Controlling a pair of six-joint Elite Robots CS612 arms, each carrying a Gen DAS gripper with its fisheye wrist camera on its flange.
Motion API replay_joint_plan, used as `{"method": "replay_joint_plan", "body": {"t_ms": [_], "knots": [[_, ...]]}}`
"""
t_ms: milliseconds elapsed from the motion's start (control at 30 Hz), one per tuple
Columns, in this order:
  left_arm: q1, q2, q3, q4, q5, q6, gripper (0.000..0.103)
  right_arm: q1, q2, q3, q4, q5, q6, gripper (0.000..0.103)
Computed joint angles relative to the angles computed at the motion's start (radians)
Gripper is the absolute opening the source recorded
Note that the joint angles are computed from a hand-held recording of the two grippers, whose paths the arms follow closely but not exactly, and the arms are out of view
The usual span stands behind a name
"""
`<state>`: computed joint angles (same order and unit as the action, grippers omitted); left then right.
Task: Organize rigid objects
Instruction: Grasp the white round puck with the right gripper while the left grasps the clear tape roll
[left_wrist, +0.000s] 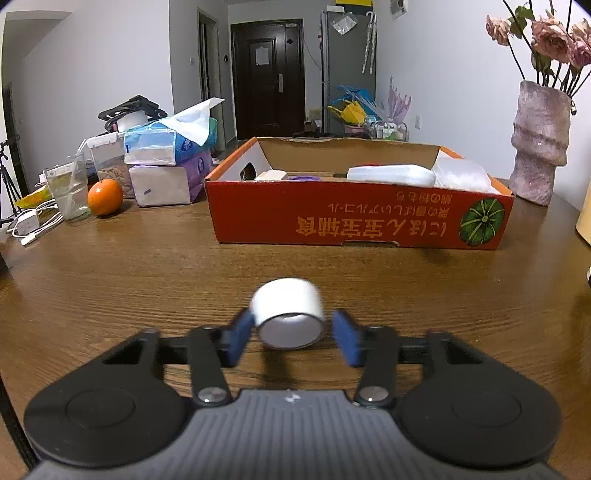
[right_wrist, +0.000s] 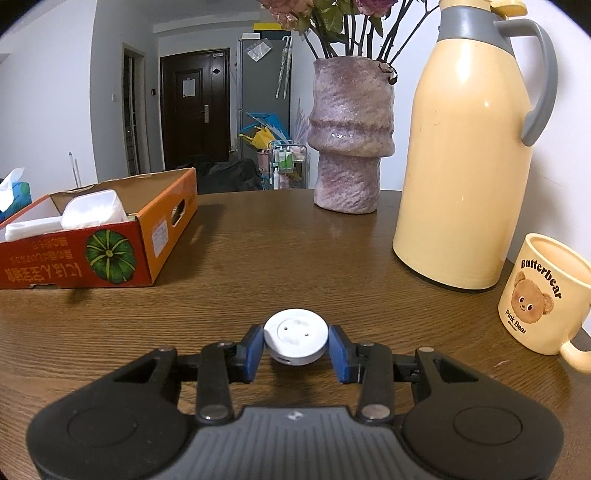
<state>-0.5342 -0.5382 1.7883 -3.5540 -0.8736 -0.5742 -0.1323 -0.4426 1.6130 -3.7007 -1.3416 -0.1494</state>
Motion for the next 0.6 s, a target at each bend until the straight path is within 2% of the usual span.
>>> {"method": "replay_joint_plan", "body": {"t_ms": [300, 600], "knots": [[-0.001, -0.004, 0.002, 0.015, 0.008, -0.006, 0.044, 0.003, 0.000, 0.004, -0.012, 0.001, 0.000, 0.038], [-0.006, -0.001, 0.004, -0.018, 0.016, 0.022, 0.044, 0.010, -0.001, 0.019, -0.051, 0.005, 0.002, 0.038]]}}
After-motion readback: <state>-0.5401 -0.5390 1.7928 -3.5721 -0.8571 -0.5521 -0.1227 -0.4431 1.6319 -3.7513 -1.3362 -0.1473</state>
